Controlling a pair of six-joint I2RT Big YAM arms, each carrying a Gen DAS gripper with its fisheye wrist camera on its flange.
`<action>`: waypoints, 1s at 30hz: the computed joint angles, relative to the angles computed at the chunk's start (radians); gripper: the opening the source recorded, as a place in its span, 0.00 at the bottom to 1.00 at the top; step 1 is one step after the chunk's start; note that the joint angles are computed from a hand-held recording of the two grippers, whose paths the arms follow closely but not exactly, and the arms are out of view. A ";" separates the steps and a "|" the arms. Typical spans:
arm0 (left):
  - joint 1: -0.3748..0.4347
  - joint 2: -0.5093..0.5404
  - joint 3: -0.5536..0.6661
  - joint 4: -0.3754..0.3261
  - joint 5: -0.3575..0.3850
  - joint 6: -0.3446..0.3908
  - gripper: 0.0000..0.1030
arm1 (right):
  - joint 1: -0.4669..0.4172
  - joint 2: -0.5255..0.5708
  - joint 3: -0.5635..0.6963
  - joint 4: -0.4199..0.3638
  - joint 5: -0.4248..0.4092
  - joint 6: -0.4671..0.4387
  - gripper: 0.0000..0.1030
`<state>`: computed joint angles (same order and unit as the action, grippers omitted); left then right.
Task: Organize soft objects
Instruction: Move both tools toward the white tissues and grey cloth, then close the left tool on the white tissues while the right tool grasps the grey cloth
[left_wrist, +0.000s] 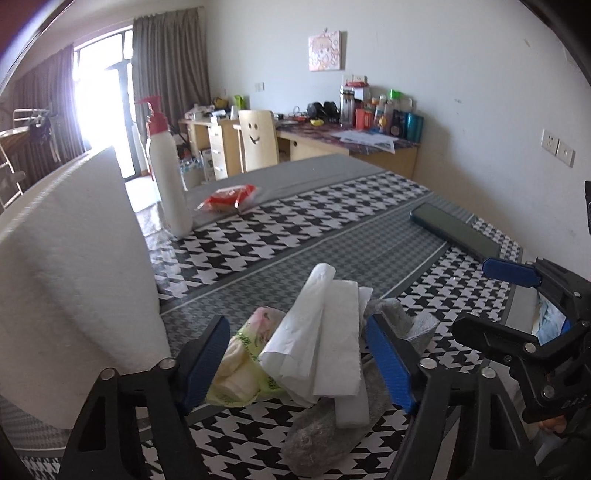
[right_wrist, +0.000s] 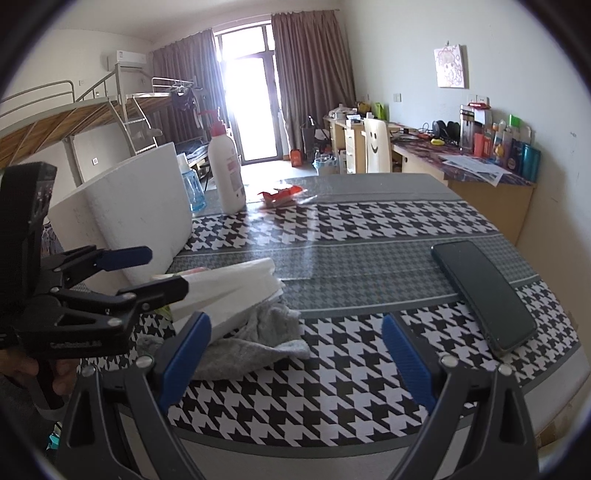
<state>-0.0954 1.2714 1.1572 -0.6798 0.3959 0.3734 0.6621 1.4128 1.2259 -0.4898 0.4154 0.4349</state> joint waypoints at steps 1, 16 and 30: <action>-0.001 0.005 0.003 -0.006 0.003 0.004 0.67 | -0.001 0.000 -0.001 -0.001 -0.002 0.000 0.93; -0.026 0.073 0.038 -0.068 -0.027 0.043 0.41 | -0.010 0.015 -0.004 -0.025 -0.050 0.013 0.93; -0.010 0.059 0.028 -0.060 0.000 0.044 0.07 | -0.006 0.063 0.040 -0.067 -0.085 0.016 0.93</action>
